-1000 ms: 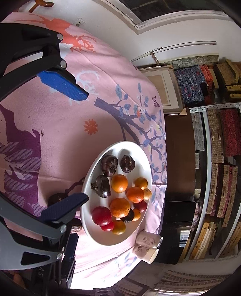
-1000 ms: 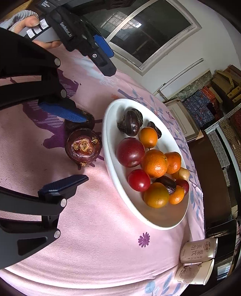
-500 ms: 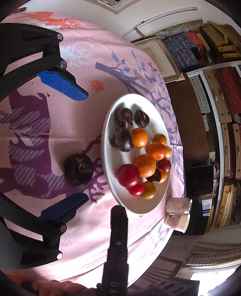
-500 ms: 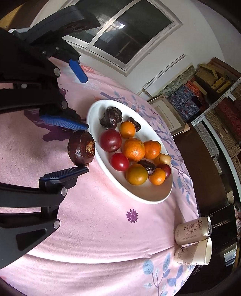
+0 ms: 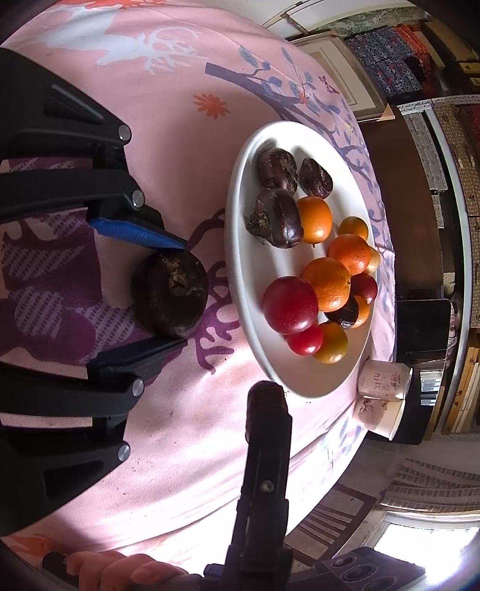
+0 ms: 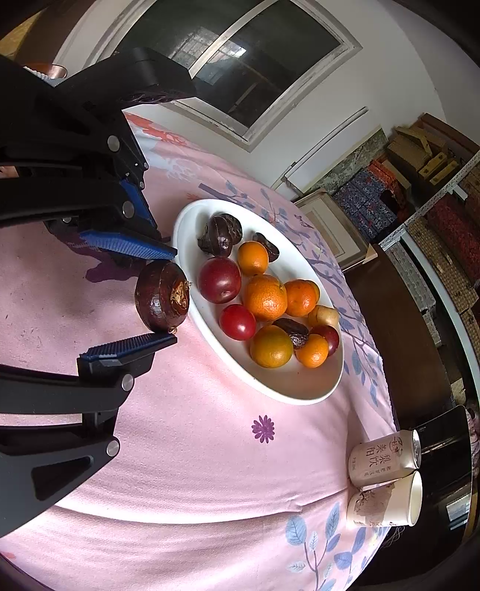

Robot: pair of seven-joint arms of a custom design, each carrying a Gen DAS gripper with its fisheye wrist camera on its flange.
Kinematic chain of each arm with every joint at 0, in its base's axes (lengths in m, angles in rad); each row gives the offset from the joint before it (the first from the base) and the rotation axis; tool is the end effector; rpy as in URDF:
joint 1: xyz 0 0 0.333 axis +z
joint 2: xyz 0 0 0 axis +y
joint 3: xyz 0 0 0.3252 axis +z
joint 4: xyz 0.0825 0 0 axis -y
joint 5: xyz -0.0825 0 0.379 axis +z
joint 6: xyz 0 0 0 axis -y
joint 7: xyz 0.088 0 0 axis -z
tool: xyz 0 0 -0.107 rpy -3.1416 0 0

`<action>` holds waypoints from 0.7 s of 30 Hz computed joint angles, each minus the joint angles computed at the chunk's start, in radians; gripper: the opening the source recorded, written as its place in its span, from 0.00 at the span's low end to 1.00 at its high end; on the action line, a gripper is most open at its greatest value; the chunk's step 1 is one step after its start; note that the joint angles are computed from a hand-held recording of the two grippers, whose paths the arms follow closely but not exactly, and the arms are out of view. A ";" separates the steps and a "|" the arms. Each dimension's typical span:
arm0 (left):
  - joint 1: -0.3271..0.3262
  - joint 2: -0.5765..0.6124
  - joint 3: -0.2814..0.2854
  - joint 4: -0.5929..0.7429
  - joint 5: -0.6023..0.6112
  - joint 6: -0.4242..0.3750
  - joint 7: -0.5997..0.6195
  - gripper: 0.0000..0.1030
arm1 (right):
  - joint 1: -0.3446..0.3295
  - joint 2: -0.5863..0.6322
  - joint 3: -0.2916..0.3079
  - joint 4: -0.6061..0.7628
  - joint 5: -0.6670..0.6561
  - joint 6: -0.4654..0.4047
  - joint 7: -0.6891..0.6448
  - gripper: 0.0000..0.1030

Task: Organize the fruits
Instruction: 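Grasp a dark fruit with the right gripper while the left gripper grasps another dark fruit, then carry both dark fruits onto the white plate and open both grippers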

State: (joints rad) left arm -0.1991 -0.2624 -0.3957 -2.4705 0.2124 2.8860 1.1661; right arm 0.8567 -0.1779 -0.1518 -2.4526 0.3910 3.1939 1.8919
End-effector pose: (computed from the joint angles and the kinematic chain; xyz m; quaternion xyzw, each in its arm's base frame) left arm 0.3921 -0.2894 0.4687 -0.5209 0.7856 -0.2729 0.1922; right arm 0.4059 0.2948 0.4830 -0.6260 0.6433 -0.0304 0.4398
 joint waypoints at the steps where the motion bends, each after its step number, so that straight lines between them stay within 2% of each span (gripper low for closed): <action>1: -0.005 -0.005 0.005 -0.003 -0.005 0.001 0.006 0.44 | -0.005 0.001 0.005 0.000 -0.003 0.001 0.003 0.40; 6: -0.018 -0.047 0.006 -0.027 -0.028 0.018 0.025 0.44 | -0.018 -0.011 0.013 -0.015 -0.023 0.012 0.022 0.40; 10: -0.005 -0.098 -0.010 -0.054 -0.044 0.043 0.020 0.44 | -0.066 -0.035 0.049 -0.040 -0.083 0.042 0.086 0.40; 12: 0.023 -0.126 -0.025 -0.057 -0.045 0.053 0.008 0.44 | -0.128 -0.055 0.103 -0.060 -0.116 0.068 0.129 0.40; 14: 0.066 -0.140 -0.043 -0.035 -0.037 0.050 -0.013 0.44 | -0.237 -0.073 0.198 -0.067 -0.152 0.084 0.171 0.40; 18: 0.138 -0.115 -0.053 0.059 -0.016 0.023 -0.037 0.44 | -0.405 -0.089 0.327 -0.031 -0.231 0.066 0.225 0.40; 19: 0.156 -0.101 -0.054 0.086 -0.006 0.020 -0.048 0.44 | -0.442 -0.087 0.352 -0.014 -0.251 0.056 0.239 0.40; 21: 0.206 -0.071 -0.075 0.140 0.038 0.011 -0.096 0.44 | -0.461 -0.074 0.352 0.024 -0.285 0.042 0.256 0.40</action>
State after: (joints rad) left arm 0.0069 -0.3337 -0.4712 -2.3307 0.2503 2.8968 1.0698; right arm 0.3959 -0.2518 0.1997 -2.4284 0.1060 3.2356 2.1477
